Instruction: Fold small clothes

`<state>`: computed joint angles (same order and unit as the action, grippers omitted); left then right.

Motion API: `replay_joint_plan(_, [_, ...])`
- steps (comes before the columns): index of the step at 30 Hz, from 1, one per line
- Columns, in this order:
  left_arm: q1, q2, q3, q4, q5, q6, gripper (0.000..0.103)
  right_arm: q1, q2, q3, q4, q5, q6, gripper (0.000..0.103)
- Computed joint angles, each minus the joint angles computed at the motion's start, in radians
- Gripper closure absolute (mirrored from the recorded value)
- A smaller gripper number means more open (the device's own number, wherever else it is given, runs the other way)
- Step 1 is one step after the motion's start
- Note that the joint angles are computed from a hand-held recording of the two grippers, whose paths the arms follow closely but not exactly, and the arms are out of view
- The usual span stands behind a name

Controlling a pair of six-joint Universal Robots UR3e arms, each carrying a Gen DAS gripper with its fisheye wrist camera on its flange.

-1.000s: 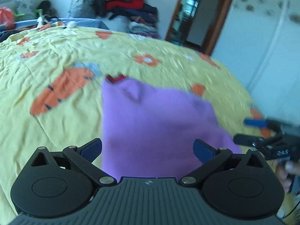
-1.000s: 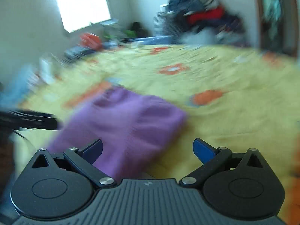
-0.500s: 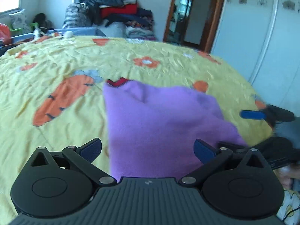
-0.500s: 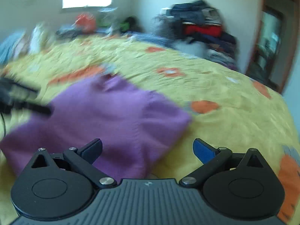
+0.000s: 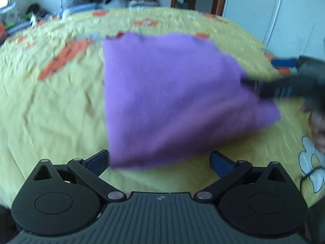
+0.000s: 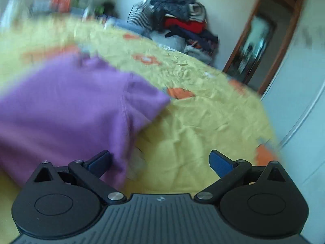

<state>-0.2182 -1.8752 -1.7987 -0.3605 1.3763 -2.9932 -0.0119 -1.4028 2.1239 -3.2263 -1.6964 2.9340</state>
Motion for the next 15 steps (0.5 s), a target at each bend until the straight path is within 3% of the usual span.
replay_joint_plan(3, [-0.024, -0.009, 0.001, 0.022, 0.043, -0.040, 0.000, -0.001, 0.010, -0.074, 0.034, 0.059, 0.052, 0.000])
replay_joint_plan(5, [-0.029, -0.020, 0.028, 0.000, 0.055, -0.065, 0.000, 0.042, 0.098, -0.168, 0.046, -0.010, 0.043, 0.000])
replay_joint_plan(6, [-0.033, -0.024, 0.042, -0.014, 0.065, -0.076, 0.000, 0.070, 0.161, -0.240, 0.108, -0.080, 0.040, 0.000])
replay_joint_plan(7, [-0.036, -0.022, 0.046, -0.018, 0.069, -0.083, 0.000, 0.063, 0.182, -0.270, 0.166, -0.078, 0.025, 0.000])
replay_joint_plan(9, [-0.043, -0.023, 0.055, -0.027, 0.078, -0.083, 0.000, 0.027, 0.116, -0.204, 0.149, -0.020, 0.105, 0.000])
replay_joint_plan(12, [-0.049, -0.022, 0.050, -0.023, 0.088, -0.091, 0.000, 0.025, -0.013, -0.104, 0.163, -0.073, 0.158, 0.000])
replay_joint_plan(15, [-0.056, -0.020, 0.039, -0.007, 0.098, -0.092, 0.000, -0.050, -0.218, 0.075, 0.219, 0.104, 0.187, 0.000])
